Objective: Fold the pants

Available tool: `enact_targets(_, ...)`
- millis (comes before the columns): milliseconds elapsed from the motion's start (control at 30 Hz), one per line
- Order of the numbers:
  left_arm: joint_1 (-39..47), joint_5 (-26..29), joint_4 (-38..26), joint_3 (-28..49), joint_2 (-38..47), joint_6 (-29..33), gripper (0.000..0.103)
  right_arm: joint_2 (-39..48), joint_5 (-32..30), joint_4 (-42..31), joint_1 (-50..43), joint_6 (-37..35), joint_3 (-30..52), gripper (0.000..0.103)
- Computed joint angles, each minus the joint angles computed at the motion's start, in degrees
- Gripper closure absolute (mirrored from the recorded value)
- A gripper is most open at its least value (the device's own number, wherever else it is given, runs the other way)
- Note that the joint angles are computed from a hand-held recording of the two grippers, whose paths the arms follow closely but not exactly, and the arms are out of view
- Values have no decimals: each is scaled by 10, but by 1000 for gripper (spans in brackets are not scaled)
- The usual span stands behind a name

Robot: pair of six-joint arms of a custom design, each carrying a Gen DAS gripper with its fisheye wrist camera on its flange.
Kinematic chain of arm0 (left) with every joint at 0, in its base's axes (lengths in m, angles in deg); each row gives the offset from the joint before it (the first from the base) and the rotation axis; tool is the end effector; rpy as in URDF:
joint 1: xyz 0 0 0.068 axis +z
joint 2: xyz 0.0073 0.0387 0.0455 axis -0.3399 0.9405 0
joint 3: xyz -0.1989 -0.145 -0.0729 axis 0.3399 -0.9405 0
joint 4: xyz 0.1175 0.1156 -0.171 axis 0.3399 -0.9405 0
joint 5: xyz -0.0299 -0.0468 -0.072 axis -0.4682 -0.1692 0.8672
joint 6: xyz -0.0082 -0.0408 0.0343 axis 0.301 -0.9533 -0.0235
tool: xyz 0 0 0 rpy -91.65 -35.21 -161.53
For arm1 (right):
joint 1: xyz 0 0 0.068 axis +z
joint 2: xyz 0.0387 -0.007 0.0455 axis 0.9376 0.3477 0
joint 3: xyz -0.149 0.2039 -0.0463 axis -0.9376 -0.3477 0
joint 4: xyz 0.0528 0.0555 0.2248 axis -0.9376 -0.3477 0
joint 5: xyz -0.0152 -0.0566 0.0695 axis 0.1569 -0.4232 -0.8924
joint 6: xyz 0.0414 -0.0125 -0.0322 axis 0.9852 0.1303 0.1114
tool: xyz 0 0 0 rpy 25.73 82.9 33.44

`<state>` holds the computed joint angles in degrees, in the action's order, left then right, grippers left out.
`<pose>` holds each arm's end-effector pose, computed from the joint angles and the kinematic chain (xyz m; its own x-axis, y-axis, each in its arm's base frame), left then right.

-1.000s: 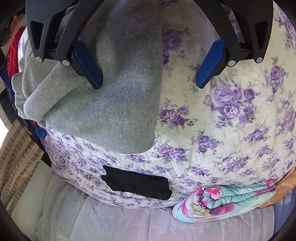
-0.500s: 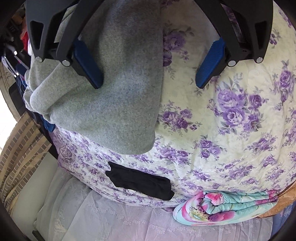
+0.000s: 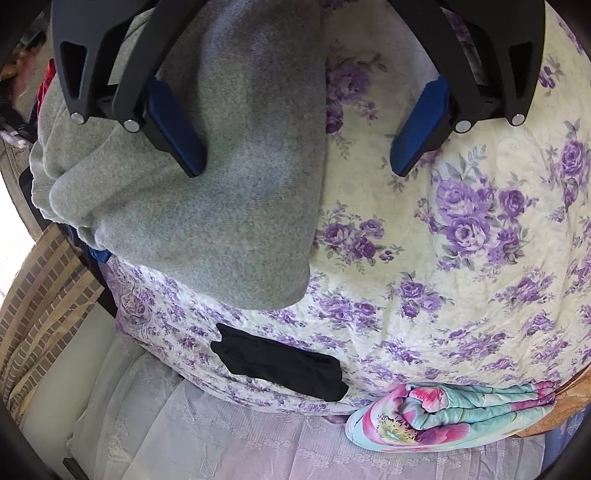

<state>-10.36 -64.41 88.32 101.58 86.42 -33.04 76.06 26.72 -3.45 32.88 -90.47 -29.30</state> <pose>0.1947 0.0186 0.1413 -0.7258 -0.2531 -0.6396 0.0089 0.9263 -0.3766 0.1408 -0.0718 0.2147 -0.6519 -0.2313 -0.7222 -0.5472 0.8028 0.2369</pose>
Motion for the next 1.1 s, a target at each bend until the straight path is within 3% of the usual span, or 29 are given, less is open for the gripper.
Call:
enact_targets(67, -5, -11, -9, 0, -11, 1, 4, 19, 41, 95, -2, 57, -42, 103)
enact_targets(100, -11, -23, -19, -2, -28, 1, 4, 28, 30, 96, -17, 52, -45, 103)
enact_targets(200, -40, -75, -71, -9, -124, -2, 5, 49, -65, -92, -61, -94, 18, 99)
enact_targets(233, -50, -80, -98, -11, -171, -4, 5, 23, -86, -140, -59, -131, 28, 94)
enact_targets(267, -66, -80, -134, -8, -230, -6, 5, 6, -97, -167, -43, -139, 37, 83)
enact_targets(300, -87, -87, -164, -1, -271, -8, 5, -5, -102, -170, -15, -116, 45, 57)
enact_targets(367, -182, -145, -214, 23, -325, -18, 5, -38, -98, -87, 53, 13, 43, 56)
enact_targets(433, -295, -208, -226, 43, -322, -32, 5, -47, -71, 20, 105, 151, 34, 56)
enact_targets(500, -389, -254, -205, 42, -303, -58, 5, 20, -92, 22, 114, 190, 63, 59)
enact_targets(633, -468, -193, -105, 29, -176, -103, 6, 166, -145, -72, 104, 179, 117, 58)
enact_targets(667, -494, -220, -74, 18, -147, -111, 6, 184, -152, -80, 107, 174, 121, 58)
enact_targets(767, -591, -328, -3, -6, -80, -120, 7, 164, -146, -21, 114, 223, 95, 57)
enact_targets(867, -675, -415, 0, 4, -38, -116, 7, 169, -81, 128, 147, 332, 60, 63)
enact_targets(900, -682, -424, 2, 5, -30, -110, 7, 196, -54, 171, 159, 365, 55, 77)
enact_targets(933, -685, -426, 3, 6, -26, -104, 7, 224, -47, 186, 159, 369, 59, 83)
enact_targets(1000, -680, -412, 1, 1, -40, -101, 7, 299, -86, 130, 125, 306, 94, 86)
enact_targets(1033, -677, -402, 1, -6, -56, -99, 7, 310, -92, 104, 109, 288, 101, 81)
enact_targets(1100, -666, -390, -10, -18, -93, -101, 7, 246, -40, 132, 80, 305, 71, 46)
